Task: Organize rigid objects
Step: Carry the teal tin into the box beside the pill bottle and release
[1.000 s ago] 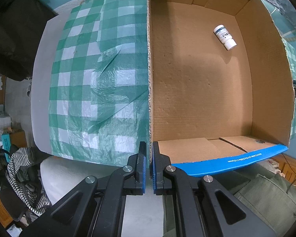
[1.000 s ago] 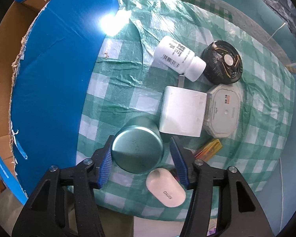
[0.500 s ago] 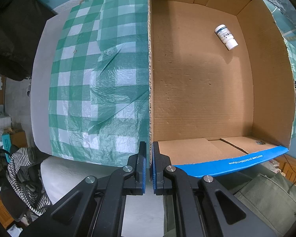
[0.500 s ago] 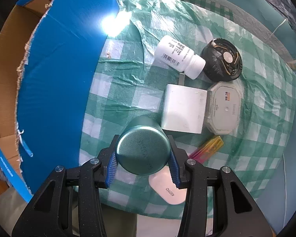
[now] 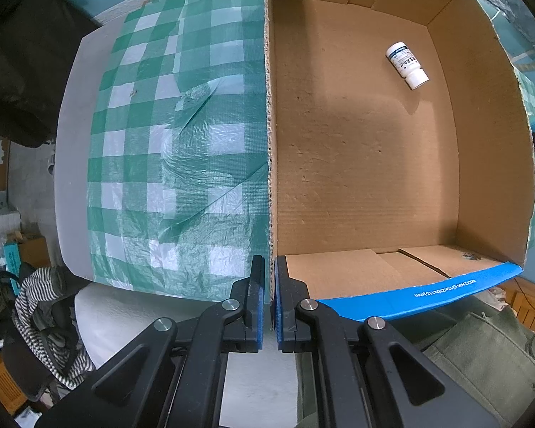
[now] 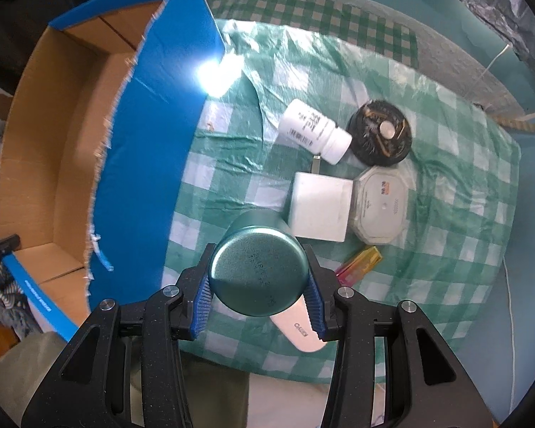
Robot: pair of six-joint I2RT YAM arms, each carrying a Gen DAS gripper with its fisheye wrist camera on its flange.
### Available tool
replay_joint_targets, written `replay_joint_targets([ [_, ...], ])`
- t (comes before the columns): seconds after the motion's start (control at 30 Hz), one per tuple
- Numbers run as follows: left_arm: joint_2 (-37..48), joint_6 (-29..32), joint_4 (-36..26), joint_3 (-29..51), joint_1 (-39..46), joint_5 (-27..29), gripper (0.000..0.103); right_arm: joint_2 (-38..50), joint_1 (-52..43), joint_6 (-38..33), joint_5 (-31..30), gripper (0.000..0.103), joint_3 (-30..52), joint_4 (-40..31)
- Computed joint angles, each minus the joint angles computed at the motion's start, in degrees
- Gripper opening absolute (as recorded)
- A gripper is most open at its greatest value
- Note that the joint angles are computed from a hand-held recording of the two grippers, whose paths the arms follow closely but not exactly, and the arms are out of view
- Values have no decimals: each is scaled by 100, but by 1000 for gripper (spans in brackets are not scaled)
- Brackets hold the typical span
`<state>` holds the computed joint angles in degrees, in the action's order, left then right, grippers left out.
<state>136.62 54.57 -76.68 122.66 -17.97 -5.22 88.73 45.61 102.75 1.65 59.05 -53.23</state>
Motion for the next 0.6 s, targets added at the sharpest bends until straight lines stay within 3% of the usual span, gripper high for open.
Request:
replay_joint_targets([
  [0.6, -26, 2, 54, -67, -15, -12, 5, 360, -768, -1419, 385, 44, 1852, -1507],
])
